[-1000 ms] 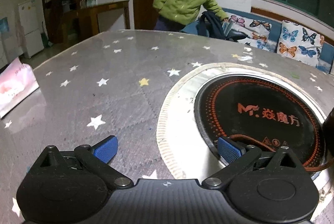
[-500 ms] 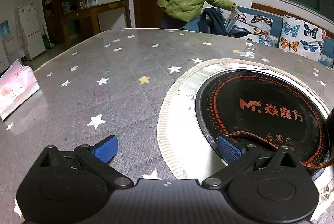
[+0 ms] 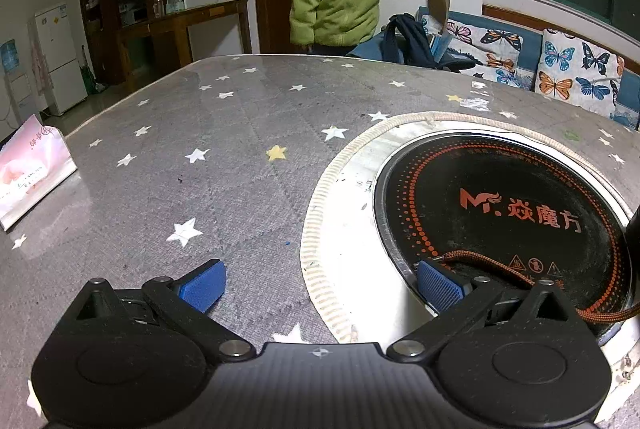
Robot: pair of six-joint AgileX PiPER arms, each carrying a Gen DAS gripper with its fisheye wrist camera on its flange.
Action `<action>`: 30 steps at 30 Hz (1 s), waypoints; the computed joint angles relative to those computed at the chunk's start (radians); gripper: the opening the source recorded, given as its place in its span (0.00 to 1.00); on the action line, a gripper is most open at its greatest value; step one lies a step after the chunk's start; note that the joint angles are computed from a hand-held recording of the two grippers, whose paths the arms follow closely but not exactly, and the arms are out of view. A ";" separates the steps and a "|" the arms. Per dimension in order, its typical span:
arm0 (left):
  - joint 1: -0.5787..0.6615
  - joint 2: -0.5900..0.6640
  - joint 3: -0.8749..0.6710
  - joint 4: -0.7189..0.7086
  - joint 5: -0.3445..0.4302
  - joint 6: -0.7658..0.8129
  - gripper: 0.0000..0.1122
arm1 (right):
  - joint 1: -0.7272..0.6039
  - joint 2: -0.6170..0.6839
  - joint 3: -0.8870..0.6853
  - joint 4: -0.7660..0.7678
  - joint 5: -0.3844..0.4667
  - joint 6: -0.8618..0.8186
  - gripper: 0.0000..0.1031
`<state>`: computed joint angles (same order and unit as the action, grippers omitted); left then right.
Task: Lace up shoes with both hands
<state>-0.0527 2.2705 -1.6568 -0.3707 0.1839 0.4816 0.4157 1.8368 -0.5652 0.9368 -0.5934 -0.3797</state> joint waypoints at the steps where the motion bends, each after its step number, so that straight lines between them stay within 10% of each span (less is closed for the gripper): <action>1: 0.000 0.000 0.000 -0.003 0.000 0.002 0.92 | 0.000 0.000 0.000 0.000 0.000 0.000 1.00; 30: 0.003 0.005 -0.006 -0.020 0.003 0.019 0.92 | -0.002 -0.009 0.006 -0.001 0.004 -0.002 1.00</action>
<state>-0.0493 2.2753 -1.6631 -0.3905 0.1872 0.5009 0.4133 1.8277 -0.5595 0.9358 -0.5895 -0.3817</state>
